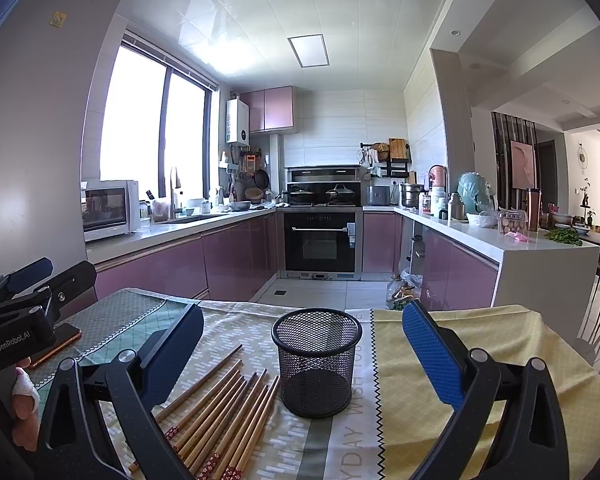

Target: Organize utensils

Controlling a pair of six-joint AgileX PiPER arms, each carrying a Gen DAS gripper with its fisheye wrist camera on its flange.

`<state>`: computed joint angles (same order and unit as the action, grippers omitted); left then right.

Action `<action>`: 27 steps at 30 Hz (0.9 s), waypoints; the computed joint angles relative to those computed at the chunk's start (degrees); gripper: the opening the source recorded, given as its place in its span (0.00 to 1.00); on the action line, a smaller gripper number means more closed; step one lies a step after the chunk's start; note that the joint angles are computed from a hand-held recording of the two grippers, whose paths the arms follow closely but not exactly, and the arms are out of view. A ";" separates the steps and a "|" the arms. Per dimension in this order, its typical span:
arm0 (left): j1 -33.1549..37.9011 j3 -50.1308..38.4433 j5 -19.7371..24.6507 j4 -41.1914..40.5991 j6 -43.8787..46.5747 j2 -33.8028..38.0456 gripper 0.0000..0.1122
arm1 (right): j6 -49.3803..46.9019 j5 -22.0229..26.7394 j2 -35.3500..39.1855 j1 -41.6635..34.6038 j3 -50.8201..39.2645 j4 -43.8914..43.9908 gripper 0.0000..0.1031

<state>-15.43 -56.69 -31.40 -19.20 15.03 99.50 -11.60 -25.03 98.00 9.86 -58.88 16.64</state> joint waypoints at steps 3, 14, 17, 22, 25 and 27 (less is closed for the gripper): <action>-0.04 0.08 0.07 -0.08 -0.01 -0.10 0.87 | 0.30 -0.28 0.13 -0.06 0.05 -0.34 0.93; 0.10 0.10 0.09 0.18 -0.32 -0.09 0.87 | 0.86 -0.51 0.14 -0.14 0.27 -0.78 0.93; 0.07 0.02 -0.01 0.19 -0.27 0.05 0.87 | 1.54 -0.58 0.17 -0.30 0.43 -1.41 0.93; 0.16 0.03 0.08 0.54 -0.60 0.03 0.87 | 1.37 -0.68 0.38 -0.09 0.25 -1.05 0.93; 0.18 0.02 0.07 0.53 -0.63 0.05 0.87 | 2.22 -0.53 0.34 -0.44 0.29 -1.97 0.93; 0.27 0.26 -0.02 0.72 -0.83 -0.15 0.87 | 2.52 -0.50 0.35 -0.51 0.26 -2.31 0.93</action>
<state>-15.16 -56.43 -31.42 -18.48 14.20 99.35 -9.08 -25.54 98.35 9.35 -58.63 14.34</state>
